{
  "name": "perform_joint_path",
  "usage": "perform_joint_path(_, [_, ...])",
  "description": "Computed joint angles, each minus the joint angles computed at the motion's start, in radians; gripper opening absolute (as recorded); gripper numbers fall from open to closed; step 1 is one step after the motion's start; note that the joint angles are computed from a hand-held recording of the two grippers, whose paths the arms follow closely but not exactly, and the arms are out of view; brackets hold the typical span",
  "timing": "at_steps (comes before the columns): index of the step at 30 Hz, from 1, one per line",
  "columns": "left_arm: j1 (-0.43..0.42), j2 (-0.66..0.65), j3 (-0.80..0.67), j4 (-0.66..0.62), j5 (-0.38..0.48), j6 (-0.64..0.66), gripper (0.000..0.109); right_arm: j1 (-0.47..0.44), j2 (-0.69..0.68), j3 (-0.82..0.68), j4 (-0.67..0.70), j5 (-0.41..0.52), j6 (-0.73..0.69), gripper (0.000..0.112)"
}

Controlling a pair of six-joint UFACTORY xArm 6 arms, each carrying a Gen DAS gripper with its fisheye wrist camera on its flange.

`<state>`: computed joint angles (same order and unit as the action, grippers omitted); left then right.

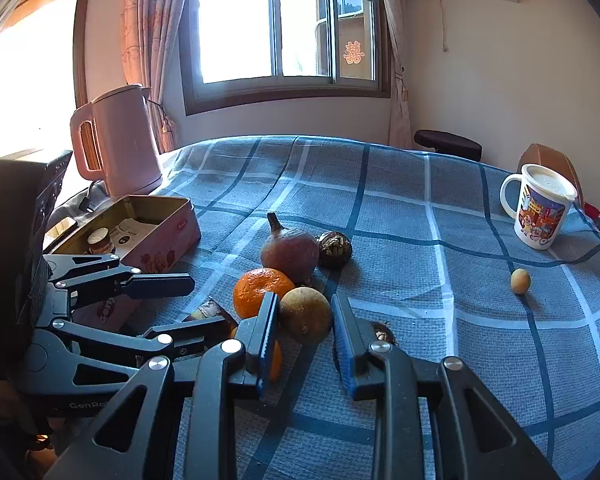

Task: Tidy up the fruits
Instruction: 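Grasp the small brown round fruit with the right tool while the left tool grasps the purple-white stalk piece, then lift the brown fruit with the right tool while the left tool lifts the stalk piece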

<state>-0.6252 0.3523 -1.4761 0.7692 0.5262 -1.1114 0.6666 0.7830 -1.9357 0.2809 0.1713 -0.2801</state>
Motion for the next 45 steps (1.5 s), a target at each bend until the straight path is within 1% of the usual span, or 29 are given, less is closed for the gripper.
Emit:
perform_joint_path(3, [-0.003,-0.011,0.010,0.028,0.012,-0.018,0.054,0.000,-0.002,0.003,-0.001,-0.004,-0.004,0.029])
perform_joint_path(5, [-0.006,-0.009,0.007,0.024,0.015,-0.003,0.054,0.000,-0.001,0.002,-0.001,-0.003,-0.003,0.029])
perform_joint_path(6, [-0.005,0.000,0.000,-0.011,0.010,0.035,0.053,0.000,0.000,-0.001,0.000,0.001,-0.003,0.029])
perform_joint_path(7, [-0.005,0.012,-0.012,-0.053,0.011,0.078,0.050,0.000,0.002,-0.004,-0.002,0.005,-0.001,0.029])
perform_joint_path(10, [0.007,0.034,-0.033,-0.111,-0.006,0.118,0.049,0.000,0.002,-0.004,-0.021,0.004,0.012,0.029])
perform_joint_path(13, [0.015,0.034,-0.019,-0.175,-0.051,0.170,0.037,0.002,0.000,0.000,0.000,0.000,-0.003,0.029])
perform_joint_path(16, [0.009,0.032,-0.020,-0.145,-0.043,0.153,0.036,0.003,-0.003,0.005,0.030,-0.006,-0.030,0.029])
perform_joint_path(20, [0.007,0.017,-0.008,-0.074,-0.042,0.089,0.036,0.008,-0.011,0.021,0.050,-0.027,-0.055,0.029])
perform_joint_path(24, [0.000,-0.005,0.007,0.037,-0.033,-0.004,0.036,0.014,-0.019,0.036,0.066,-0.046,-0.083,0.029])
perform_joint_path(28, [-0.005,-0.018,0.014,0.108,-0.023,-0.056,0.036,0.018,-0.025,0.047,0.089,-0.062,-0.110,0.029])
perform_joint_path(32, [-0.009,-0.026,0.019,0.154,-0.017,-0.094,0.036,0.023,-0.031,0.055,0.145,-0.077,-0.167,0.029])
perform_joint_path(40, [-0.015,-0.039,0.027,0.232,-0.008,-0.167,0.036,0.043,-0.047,0.072,0.352,-0.115,-0.369,0.029])
perform_joint_path(45, [-0.015,-0.054,0.043,0.283,-0.011,-0.221,0.036,0.051,-0.051,0.072,0.432,-0.128,-0.444,0.029])
